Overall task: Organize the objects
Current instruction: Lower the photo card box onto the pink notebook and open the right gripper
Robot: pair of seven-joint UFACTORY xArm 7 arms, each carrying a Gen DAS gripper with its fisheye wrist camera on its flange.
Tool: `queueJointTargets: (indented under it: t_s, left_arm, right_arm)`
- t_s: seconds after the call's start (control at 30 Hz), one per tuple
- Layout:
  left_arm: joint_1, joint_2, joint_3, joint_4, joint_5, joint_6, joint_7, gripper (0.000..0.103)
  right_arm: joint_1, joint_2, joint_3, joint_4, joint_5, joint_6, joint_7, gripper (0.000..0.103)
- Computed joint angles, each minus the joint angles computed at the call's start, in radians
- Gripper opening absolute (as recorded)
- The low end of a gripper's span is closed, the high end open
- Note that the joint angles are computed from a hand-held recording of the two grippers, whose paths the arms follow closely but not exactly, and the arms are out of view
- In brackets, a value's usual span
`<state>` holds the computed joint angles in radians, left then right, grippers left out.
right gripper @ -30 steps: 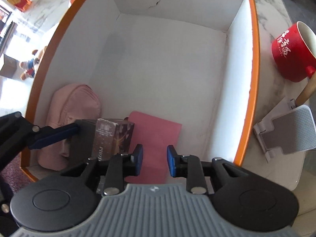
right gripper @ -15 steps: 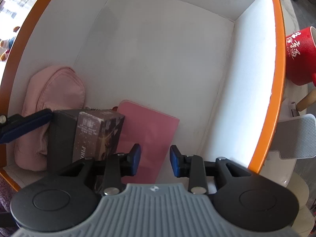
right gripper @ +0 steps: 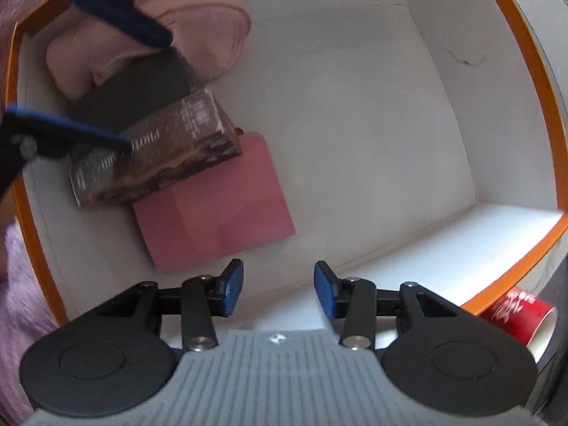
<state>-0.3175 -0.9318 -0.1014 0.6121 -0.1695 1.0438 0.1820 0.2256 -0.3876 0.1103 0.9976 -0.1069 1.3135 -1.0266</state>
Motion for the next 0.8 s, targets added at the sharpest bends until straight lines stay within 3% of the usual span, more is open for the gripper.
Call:
queueJointTargets:
  t_s: [0.23, 0.33, 0.5, 0.8]
  left_arm:
    - [0.007, 0.004, -0.003, 0.0, 0.002, 0.011, -0.015, 0.055]
    - [0.009, 0.028, -0.012, 0.014, 0.004, 0.009, -0.026, 0.055]
    - [0.014, 0.054, -0.004, 0.025, 0.016, 0.008, -0.022, 0.055]
    - [0.018, 0.063, -0.007, 0.031, 0.018, 0.01, -0.036, 0.055]
  right_arm:
    - [0.029, 0.002, -0.042, -0.052, 0.014, -0.065, -0.305, 0.046]
    - [0.029, 0.014, -0.053, -0.031, 0.045, -0.04, -0.408, 0.044]
    - [0.025, 0.005, -0.037, -0.035, 0.045, -0.07, -0.481, 0.047]
    - [0.043, 0.05, -0.008, 0.005, 0.056, -0.086, -0.516, 0.048]
